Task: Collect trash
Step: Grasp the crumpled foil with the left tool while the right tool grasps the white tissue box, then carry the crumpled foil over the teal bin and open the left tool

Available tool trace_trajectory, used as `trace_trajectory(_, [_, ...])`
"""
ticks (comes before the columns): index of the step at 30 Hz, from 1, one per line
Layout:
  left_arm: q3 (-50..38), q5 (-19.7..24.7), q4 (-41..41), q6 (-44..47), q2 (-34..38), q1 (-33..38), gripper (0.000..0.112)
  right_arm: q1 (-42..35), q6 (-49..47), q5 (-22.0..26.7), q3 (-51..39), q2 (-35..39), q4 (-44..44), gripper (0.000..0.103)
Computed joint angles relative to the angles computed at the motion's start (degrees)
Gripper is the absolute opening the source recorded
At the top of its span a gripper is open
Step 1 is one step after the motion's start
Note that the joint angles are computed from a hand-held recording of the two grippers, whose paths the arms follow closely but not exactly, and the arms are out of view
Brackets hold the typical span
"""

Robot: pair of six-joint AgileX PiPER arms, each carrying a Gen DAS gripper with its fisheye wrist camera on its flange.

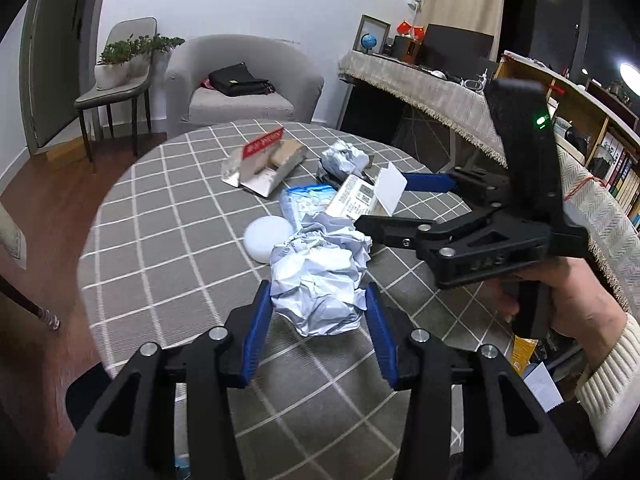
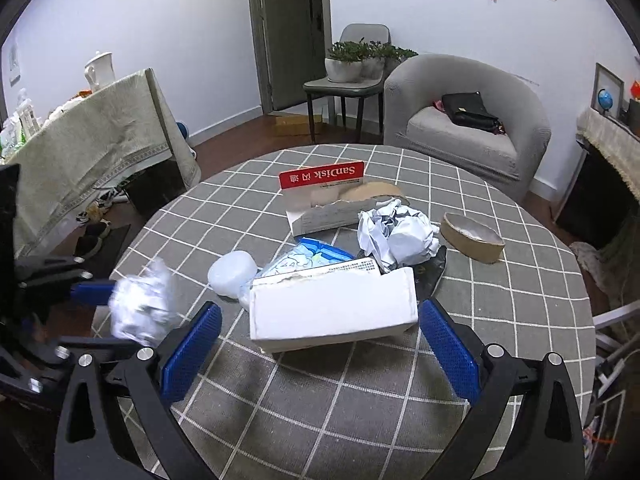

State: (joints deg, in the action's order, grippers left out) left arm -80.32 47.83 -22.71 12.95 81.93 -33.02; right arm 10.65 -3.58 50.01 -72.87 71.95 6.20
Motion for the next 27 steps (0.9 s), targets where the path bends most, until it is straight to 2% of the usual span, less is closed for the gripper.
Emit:
trace_trajectory(1, [0.14, 0.16, -0.20, 0.34, -0.28, 0.47, 0.049, 0.20, 0.33, -0.01, -0.19, 0.36, -0.21, 0.100])
trace_trajectory(3, [0.57, 1.17, -1.65, 1.69, -1.15, 2.15, 0.049, 0.16, 0.33, -0.01, -0.43, 0.88, -0.05, 0.092])
trace_trajectory(4, [0.75, 1.84, -2.68, 2.60, -1.61, 3.31, 0.049, 0.03, 0.08, 0.25, -0.72, 1.29, 0.24, 0.081])
trace_trajectory(5, [0.92, 2.14, -3.03, 3.07, -1.92, 4.00, 0.049, 0.17, 0.42, 0.43, -0.91, 1.50, -0.24, 0.075])
trace_trajectory(14, [2.82, 5.19, -6.99, 8.72, -5.33, 13.12, 0.049, 3.03, 6.97, 2.49, -2.68, -0.22, -4.10, 0.075])
trace_trajectory(20, [3.69, 7.57, -10.28, 12.46, -6.74, 20.89, 0.049, 13.18, 20.80, 7.00, -7.39, 0.15, -17.86, 0.075])
trace_trajectory(27, [5.00, 10.13, -12.21, 17.21, -6.19, 29.09, 0.049, 16.62, 25.24, 8.70, -11.63, 3.41, -16.09, 0.075])
